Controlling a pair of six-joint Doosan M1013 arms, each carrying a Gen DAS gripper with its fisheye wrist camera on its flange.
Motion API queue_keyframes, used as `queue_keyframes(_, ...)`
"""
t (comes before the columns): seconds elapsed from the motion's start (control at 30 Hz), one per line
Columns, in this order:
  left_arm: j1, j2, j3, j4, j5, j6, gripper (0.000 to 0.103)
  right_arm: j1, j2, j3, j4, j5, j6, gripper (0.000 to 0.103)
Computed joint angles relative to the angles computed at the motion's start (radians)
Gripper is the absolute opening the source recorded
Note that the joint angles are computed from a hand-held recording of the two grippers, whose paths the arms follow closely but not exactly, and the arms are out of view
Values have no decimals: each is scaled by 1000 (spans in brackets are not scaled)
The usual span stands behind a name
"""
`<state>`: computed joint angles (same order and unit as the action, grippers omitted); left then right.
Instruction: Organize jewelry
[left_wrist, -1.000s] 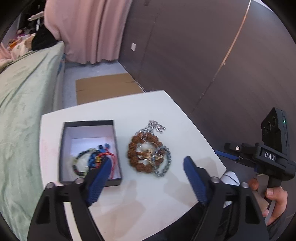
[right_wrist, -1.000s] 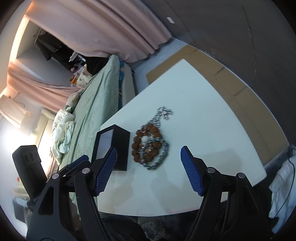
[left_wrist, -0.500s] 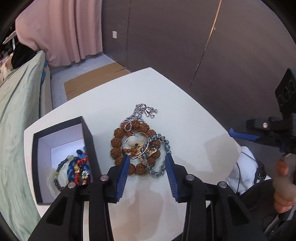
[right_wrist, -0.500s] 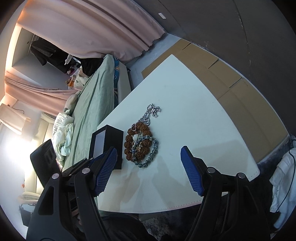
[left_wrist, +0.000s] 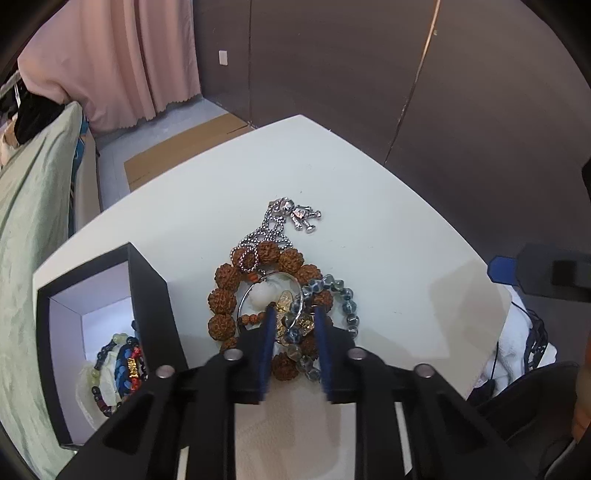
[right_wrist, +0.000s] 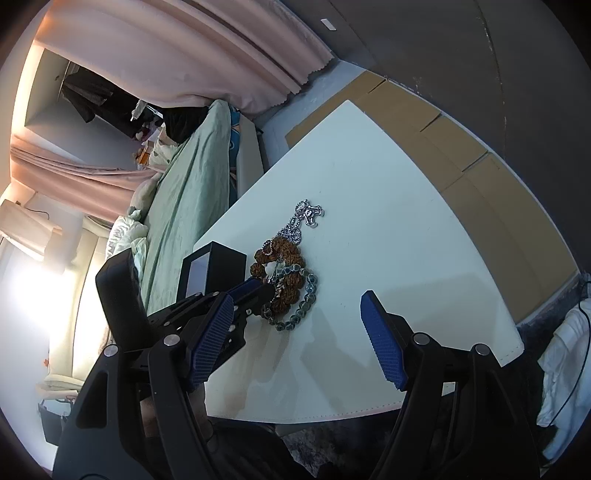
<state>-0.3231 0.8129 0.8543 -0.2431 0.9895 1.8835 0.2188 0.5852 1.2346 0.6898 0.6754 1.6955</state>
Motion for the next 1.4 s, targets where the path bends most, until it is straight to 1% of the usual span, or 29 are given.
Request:
queue_keyframes(0.07, 4, 3, -5, -15, 5, -2, 6, 0, 2, -3, -1, 5, 0, 72)
queue_keyframes(0.17, 15, 10, -19, -52, 24, 2, 5, 2, 4, -6, -8, 9, 3, 72)
queue_keyframes(0.33, 28, 1, -16, -98, 11, 1, 0, 3, 10, -13, -20, 18, 13, 72)
queue_keyframes(0.73, 58, -50, 21, -208, -28, 18, 0, 16, 46, -67, -78, 61, 59, 72)
queue_keyframes(0.97, 68, -89, 52, -238, -62, 42, 0, 27, 83, -123, -128, 106, 72, 72)
queue_keyframes(1.0, 71, -95, 58, -242, -67, 46, 0, 31, 91, -137, -146, 119, 76, 73)
queue_keyframes(1.03, 73, -100, 62, -244, -70, 48, 0, 34, 98, -148, -166, 130, 84, 81)
queue_keyframes(1.1, 77, -110, 73, -245, -79, 49, 0, 45, 114, -174, -226, 145, 102, 86)
queue_keyframes(1.33, 94, -141, 112, -254, -103, 48, 0, 64, 161, -244, -290, 208, 97, 86)
queue_keyframes(1.4, 98, -146, 120, -255, -107, 47, 0, 66, 158, -239, -290, 193, 84, 86)
